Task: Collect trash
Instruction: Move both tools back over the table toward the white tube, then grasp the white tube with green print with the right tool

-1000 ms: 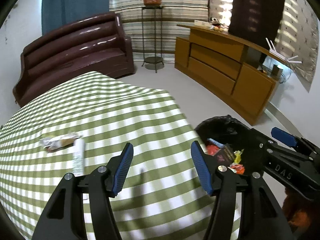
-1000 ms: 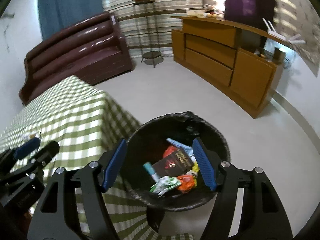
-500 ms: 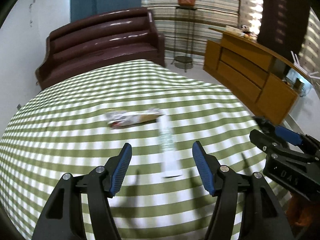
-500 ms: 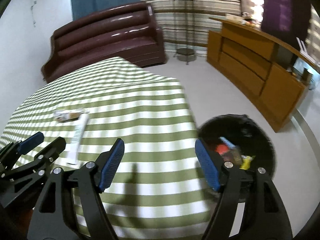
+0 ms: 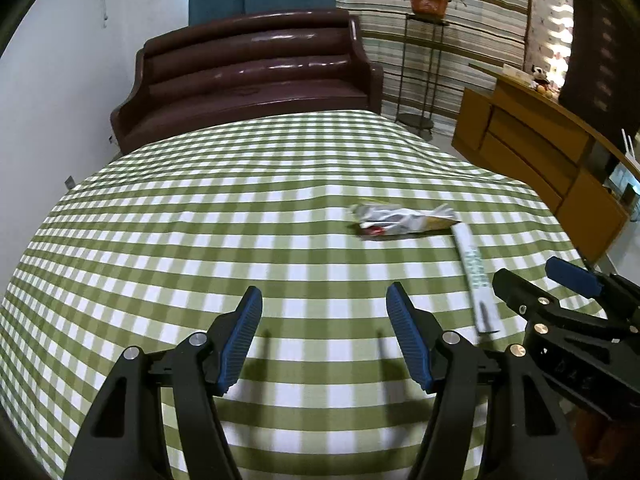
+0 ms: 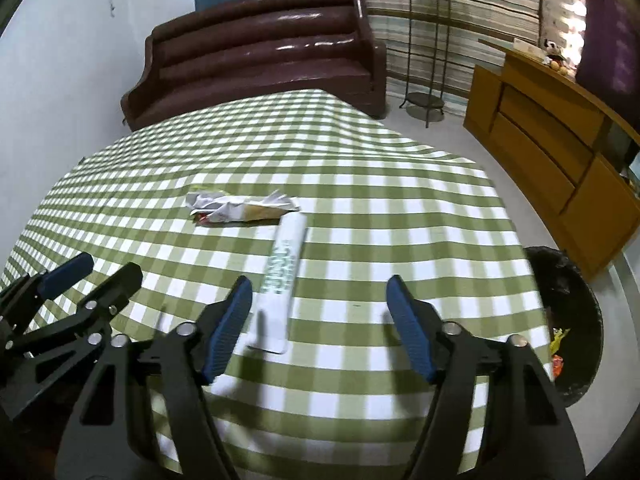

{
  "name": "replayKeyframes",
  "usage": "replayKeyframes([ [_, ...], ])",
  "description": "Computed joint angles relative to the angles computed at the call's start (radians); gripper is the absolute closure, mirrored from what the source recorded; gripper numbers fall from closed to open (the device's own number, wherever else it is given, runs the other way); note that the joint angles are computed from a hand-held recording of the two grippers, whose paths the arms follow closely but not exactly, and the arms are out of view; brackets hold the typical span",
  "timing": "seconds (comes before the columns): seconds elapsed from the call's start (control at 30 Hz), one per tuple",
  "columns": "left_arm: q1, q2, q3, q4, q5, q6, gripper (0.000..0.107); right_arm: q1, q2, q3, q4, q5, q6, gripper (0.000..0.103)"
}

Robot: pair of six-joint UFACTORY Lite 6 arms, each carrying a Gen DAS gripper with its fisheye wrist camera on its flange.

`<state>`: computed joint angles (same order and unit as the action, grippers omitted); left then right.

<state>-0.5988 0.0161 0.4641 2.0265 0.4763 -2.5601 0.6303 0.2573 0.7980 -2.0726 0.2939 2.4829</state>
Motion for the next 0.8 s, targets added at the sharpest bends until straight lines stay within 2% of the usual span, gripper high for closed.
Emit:
replayKeyframes([
  [0.13,0.045,-0.021,-0.021,0.048,-0.02,-0.024,0.044,0.016,0.076,0.074,0.074,-0.02,-0.065,0.042],
  [0.3,0.05,-0.019,-0.018,0.084,-0.031,-0.056,0.042,0.025,0.144,0.141,0.228,-0.03,-0.226,0.055],
  [0.4,0.058,0.016,0.015,0.119,-0.04,-0.074,0.042,0.026,0.154,0.15,0.261,-0.002,-0.28,0.071],
  [0.47,0.055,0.034,0.035,0.124,-0.048,-0.077,0.042,0.014,0.147,0.138,0.224,-0.005,-0.246,0.083],
  [0.8,0.032,0.158,0.175,0.076,-0.063,0.002,0.042,-0.103,0.071,0.046,-0.065,-0.04,-0.004,0.083],
])
